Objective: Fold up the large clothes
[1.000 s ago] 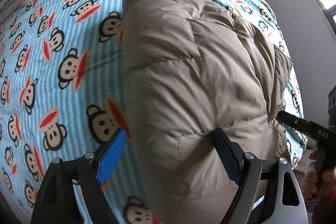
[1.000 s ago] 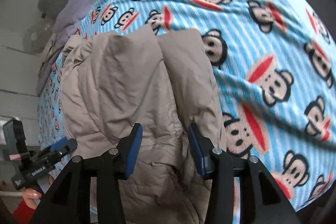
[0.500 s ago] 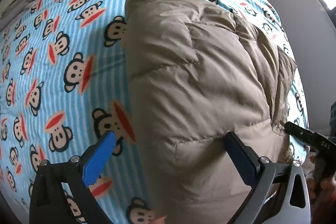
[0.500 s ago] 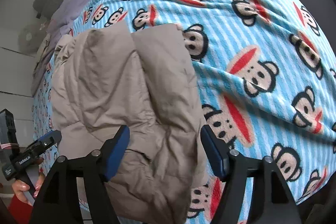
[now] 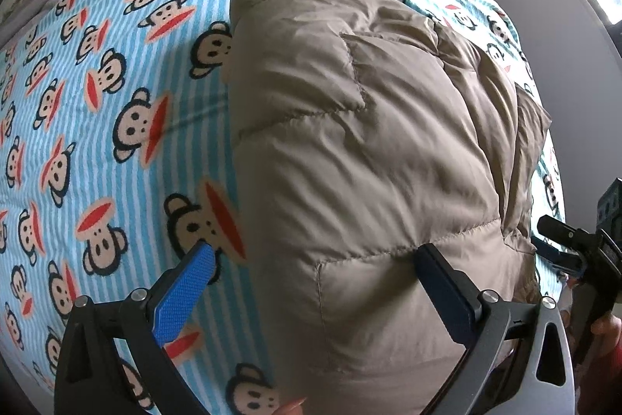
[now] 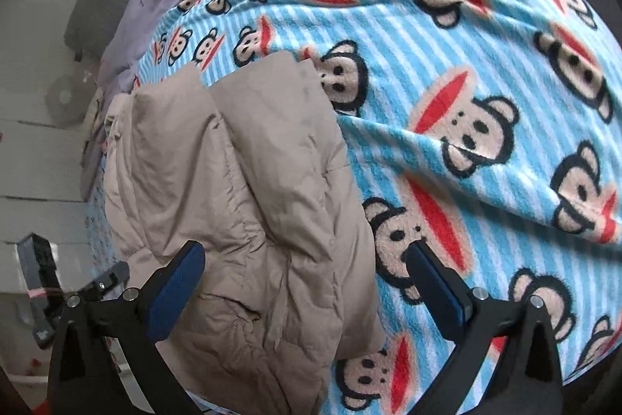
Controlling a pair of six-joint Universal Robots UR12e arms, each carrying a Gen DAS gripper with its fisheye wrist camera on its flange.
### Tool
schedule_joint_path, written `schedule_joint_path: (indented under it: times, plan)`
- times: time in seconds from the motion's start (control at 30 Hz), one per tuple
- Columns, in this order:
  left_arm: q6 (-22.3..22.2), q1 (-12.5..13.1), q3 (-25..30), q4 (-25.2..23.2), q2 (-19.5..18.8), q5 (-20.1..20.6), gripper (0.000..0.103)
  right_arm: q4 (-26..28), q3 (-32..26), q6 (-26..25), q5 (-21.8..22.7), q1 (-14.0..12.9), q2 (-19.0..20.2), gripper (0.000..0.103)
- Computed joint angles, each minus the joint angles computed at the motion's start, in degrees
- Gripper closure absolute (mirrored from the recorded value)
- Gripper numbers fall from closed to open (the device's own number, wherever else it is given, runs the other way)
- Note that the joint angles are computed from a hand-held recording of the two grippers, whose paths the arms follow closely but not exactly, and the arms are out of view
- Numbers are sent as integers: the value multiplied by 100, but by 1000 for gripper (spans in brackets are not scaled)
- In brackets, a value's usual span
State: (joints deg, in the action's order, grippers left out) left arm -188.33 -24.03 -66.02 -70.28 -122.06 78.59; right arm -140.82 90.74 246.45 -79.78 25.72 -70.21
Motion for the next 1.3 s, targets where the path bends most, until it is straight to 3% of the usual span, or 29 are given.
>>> schedule_joint_path:
  times: [0.13,0.23,0.57,0.73,0.87,1.0,1.1,1.3]
  plan:
    - [-53,70,-54,18,30,-143,0,-51,70,-126,524,-132,12,0]
    - [-130,155,-110,52,48,-308,0,-92,110,-225,634,-179,3,0]
    - [-470,605,-404,184,46,-2154,0,-952,413,-226,1222,-363,3,0]
    - [-203,729,-482,68,-66,-3187,0,-1075,401,-363,1511,-457,100,0]
    - [2,764,-436,64,-177,-3395,0,-1678,449,-408,2142,-593,286,0]
    - [41,789,-343,-39,-365,-3488,0,-1540,279,-641,2509,-662,530,0]
    - [190,832,-367,-148,-487,-3831,0,-1533,132,-789,2746,-690,729,0]
    - [13,823,-320,-33,-712,-4320,0,-2216,-125,-546,3162,-721,1146,0]
